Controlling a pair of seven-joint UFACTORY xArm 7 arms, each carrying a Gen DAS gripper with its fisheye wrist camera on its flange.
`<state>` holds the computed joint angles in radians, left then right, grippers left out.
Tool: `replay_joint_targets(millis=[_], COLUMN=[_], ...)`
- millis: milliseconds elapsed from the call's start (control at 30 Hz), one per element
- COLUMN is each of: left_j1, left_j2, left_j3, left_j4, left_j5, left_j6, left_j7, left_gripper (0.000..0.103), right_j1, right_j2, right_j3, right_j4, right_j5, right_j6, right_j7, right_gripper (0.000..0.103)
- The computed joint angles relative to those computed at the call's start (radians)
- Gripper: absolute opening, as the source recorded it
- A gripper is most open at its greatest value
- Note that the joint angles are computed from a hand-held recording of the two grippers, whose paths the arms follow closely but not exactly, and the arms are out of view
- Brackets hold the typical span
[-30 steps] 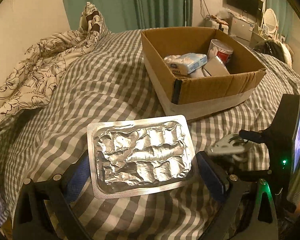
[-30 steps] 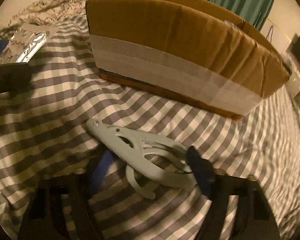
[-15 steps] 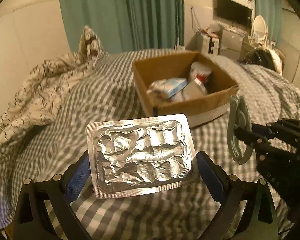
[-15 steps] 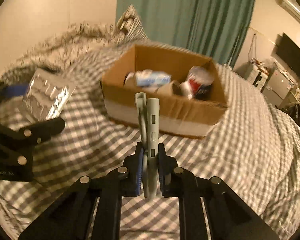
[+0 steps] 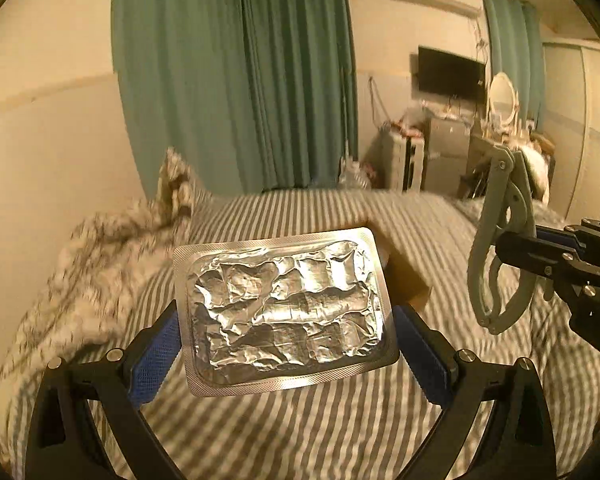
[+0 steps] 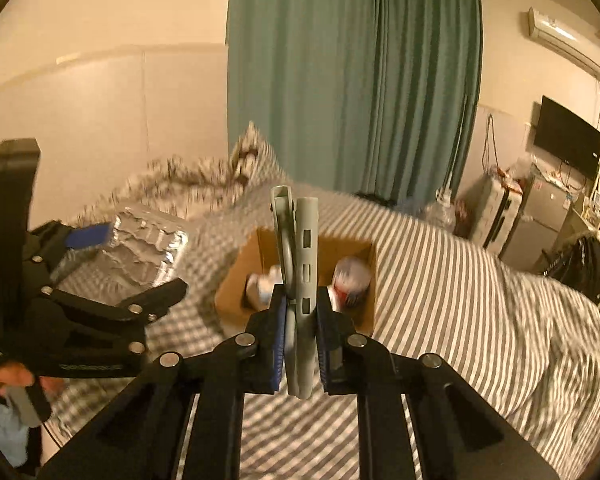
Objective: Organize objects
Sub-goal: 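Carry the blister pack and grey clip over the box and release both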
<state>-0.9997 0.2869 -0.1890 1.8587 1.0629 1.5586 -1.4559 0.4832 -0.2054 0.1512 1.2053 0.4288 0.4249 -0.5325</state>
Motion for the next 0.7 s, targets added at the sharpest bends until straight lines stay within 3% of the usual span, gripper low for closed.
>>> replay_joint_targets(millis=[100,333,467,700], left_j1=[0.029,0.13,0.176,0.244], left_j2=[0.028,0.094,0.124,0.167], left_j3=[0.024,0.09,0.119,0.15], left_j4=[0.055,0.11,0.079,0.016], left_j5=[0.009,-0.078,-0.132,-0.203], left_j6=[-0.036,-0.174,-0.261,-0.394], left_j7=[0.047,0.131,0.144,0.145], left_gripper=[0.101,0.101,0.101,0.101], right_j1=[-0.012,-0.055,-0.062,-0.059], right_j2=[0.076,0.348,0.525,0.74], right_j3=[0.0,0.044,0.061,0.069], right_j4=[0.127,0.448,0.626,0.8], right_j5=[-0.014,-0.096,-0.15,-0.198], right_j6=[0.042,0.175,0.266,0.334], right_j7=[0.014,0.095,0.142,0.167], right_gripper=[0.012,0.013,0.013,0.013])
